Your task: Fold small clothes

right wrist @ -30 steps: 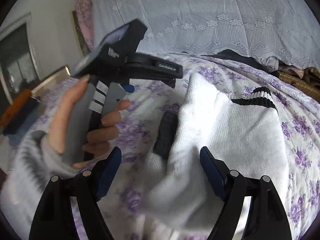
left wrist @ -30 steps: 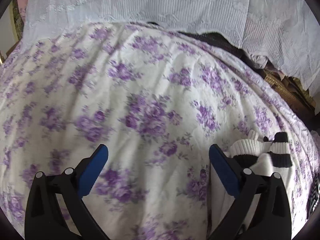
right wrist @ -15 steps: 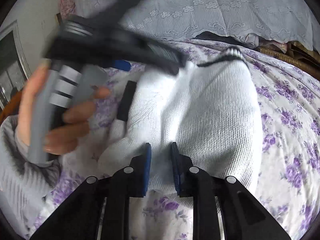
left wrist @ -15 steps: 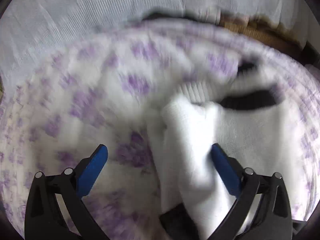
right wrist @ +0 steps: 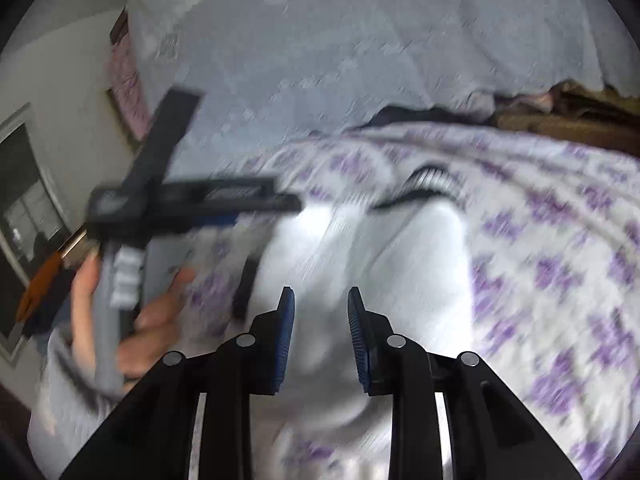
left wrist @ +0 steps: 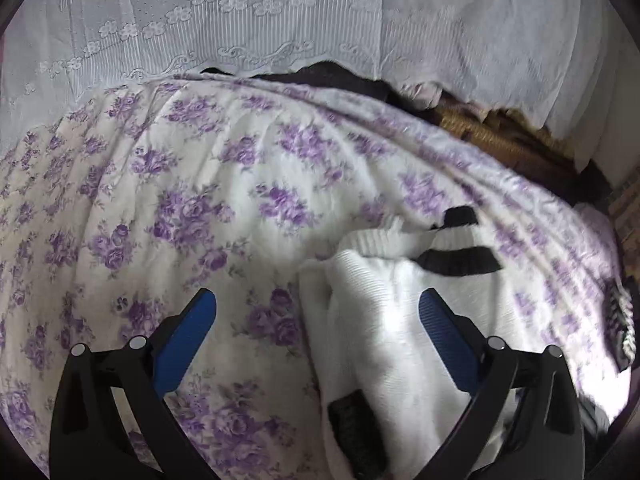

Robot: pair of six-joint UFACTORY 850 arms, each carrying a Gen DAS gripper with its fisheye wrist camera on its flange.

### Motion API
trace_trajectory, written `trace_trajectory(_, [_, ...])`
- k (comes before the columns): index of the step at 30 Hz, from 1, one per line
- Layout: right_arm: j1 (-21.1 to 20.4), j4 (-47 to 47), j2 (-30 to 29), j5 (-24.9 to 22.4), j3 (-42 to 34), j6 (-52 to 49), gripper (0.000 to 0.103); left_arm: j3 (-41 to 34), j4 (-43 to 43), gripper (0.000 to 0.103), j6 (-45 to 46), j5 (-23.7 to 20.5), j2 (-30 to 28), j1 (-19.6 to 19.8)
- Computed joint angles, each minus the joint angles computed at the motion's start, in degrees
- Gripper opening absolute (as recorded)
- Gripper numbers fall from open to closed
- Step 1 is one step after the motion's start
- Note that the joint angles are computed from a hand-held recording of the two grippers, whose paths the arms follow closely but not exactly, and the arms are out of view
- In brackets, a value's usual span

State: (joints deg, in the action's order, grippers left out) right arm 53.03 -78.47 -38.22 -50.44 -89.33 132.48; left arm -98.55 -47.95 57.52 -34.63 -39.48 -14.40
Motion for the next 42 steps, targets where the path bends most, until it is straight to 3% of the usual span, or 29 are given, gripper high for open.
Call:
trace_trajectory(3, [-3.64, 0.62, 1.54, 1.03, 0.82, 0.92, 0.029, -0.08, 0.31, 0.099, 0.69, -1.58, -0.29, -0.19])
trace_trajectory(6, [-8.58, 5.77, 0.83, 8.87, 0.82, -2.62, 0.033, 0.63, 13.16, 0.099, -8.42, 6.21, -1.42, -3.23])
trace_trajectory(7, [-10.07, 6.01, 0.10, 11.56, 1.43, -2.02, 0.034, -0.25, 16.42, 0.099, -11.00, 6.86, -2.98, -3.76])
trace_trajectory(10, [-10.95, -3.31, 1.23, 14.67, 6.13, 10.36, 0.034, -6.50, 14.49, 0.099, -13.69, -1.21, -7.05, -2.53])
trace_trajectory(13, [-10.61, -4.59, 1.30, 14.00, 6.49, 11.20, 0.034, -6.27, 11.02, 0.099, -10.77, -2.27, -7.18, -1.81])
trace_trajectory(16, [-8.73, -9.41, 1.63, 10.09, 7.78, 15.72, 0.039, -1.54, 7.06, 0.099, -6.14, 1.67, -4.10, -1.72])
trace_trajectory(18, [-6.11, -10.50, 2.02, 2.30, 8.94, 18.71, 0.041, 1.68, 1.97, 0.099, -1.31, 3.94, -1.84, -1.14])
trace_trajectory(20, [-3.03, -8.85, 2.23, -4.85, 9.30, 17.97, 0.054, 7.31, -7.26, 0.099, 8.26, 6.08, 2.11, -0.11])
trace_trajectory(23, [0.18, -5.57, 1.79, -10.51, 8.58, 16.15, 0.070, 13.56, -15.12, 0.099, 16.79, 7.50, 6.68, 0.75])
trace_trajectory(30, [5.58, 0.21, 1.42, -19.28, 7.75, 15.59, 0.074, 25.44, -20.63, 0.099, 26.03, 13.34, 15.09, 0.95])
trace_trajectory(32, [5.77, 2.75, 2.10, -17.76, 8.58, 15.79, 0.077, 27.08, -21.31, 0.099, 27.30, 14.12, 16.20, 1.06])
trace_trajectory(34, [3.39, 8.88, 3.08, -8.48, 9.46, 12.04, 0.082, 27.03, -15.91, 0.099, 22.41, 15.34, 15.86, 0.69])
trace_trajectory(35, [1.80, 10.68, 3.49, -2.49, 10.45, 11.26, 0.093, 26.42, -9.91, 0.099, 16.74, 16.55, 15.01, 0.16])
trace_trajectory(37, [0.25, 8.18, 5.59, 4.01, 13.71, 14.45, 0.099, 23.98, 1.39, 0.099, 5.00, 16.04, 11.54, -0.56])
trace_trajectory(39, [0.42, 8.97, 5.29, 3.10, 13.22, 13.01, 0.099, 21.61, 5.18, 0.099, 0.04, 11.58, 10.62, 0.36])
trace_trajectory(42, [0.44, 8.49, 5.34, 3.17, 13.42, 13.49, 0.099, 21.97, 3.73, 0.099, 1.74, 11.39, 10.89, 0.66])
